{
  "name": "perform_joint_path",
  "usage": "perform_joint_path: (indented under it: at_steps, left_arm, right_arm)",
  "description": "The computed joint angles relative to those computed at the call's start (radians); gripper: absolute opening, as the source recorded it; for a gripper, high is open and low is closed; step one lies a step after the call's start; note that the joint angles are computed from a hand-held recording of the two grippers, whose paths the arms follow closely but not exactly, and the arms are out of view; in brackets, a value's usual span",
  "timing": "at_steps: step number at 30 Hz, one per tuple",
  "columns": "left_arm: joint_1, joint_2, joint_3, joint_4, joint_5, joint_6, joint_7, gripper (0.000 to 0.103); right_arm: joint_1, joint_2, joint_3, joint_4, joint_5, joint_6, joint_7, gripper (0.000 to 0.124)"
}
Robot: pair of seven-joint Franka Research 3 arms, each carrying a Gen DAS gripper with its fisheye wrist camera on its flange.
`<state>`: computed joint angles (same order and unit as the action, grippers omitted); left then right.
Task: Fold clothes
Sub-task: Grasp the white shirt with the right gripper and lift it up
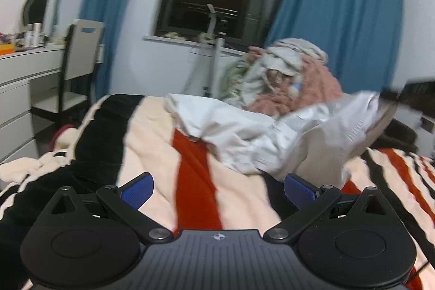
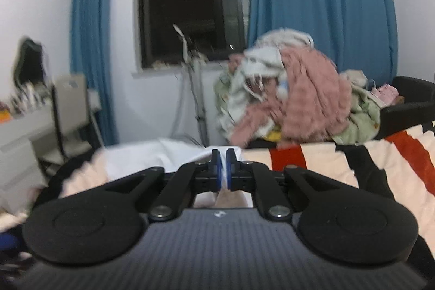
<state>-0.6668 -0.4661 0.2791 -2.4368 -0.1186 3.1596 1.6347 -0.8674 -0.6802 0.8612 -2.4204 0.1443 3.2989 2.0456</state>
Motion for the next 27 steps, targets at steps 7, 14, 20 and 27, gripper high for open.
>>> perform_joint_path:
  at_steps: [7, 14, 20, 27]
  left_arm:
    - [-0.285, -0.267, 0.174, -0.083, -0.116, -0.217, 0.226, 0.102]
    - [-0.231, -0.215, 0.042, -0.108, -0.099, -0.298, 0.332, 0.1]
    - [0.011, -0.104, -0.163, -0.073, -0.076, -0.263, 0.217, 0.1]
    - [0.118, -0.075, -0.229, -0.055, -0.066, -0.233, 0.155, 0.1]
  right_arm:
    - [0.336, -0.206, -0.22, -0.202, 0.068, 0.147, -0.093, 0.003]
    - [0.54, -0.232, -0.361, -0.287, 0.083, 0.183, -0.223, 0.003]
    - [0.802, -0.173, -0.67, -0.334, 0.108, -0.131, -0.319, 0.02]
    - [0.818, -0.141, -0.764, -0.275, 0.007, -0.532, -0.414, 0.074]
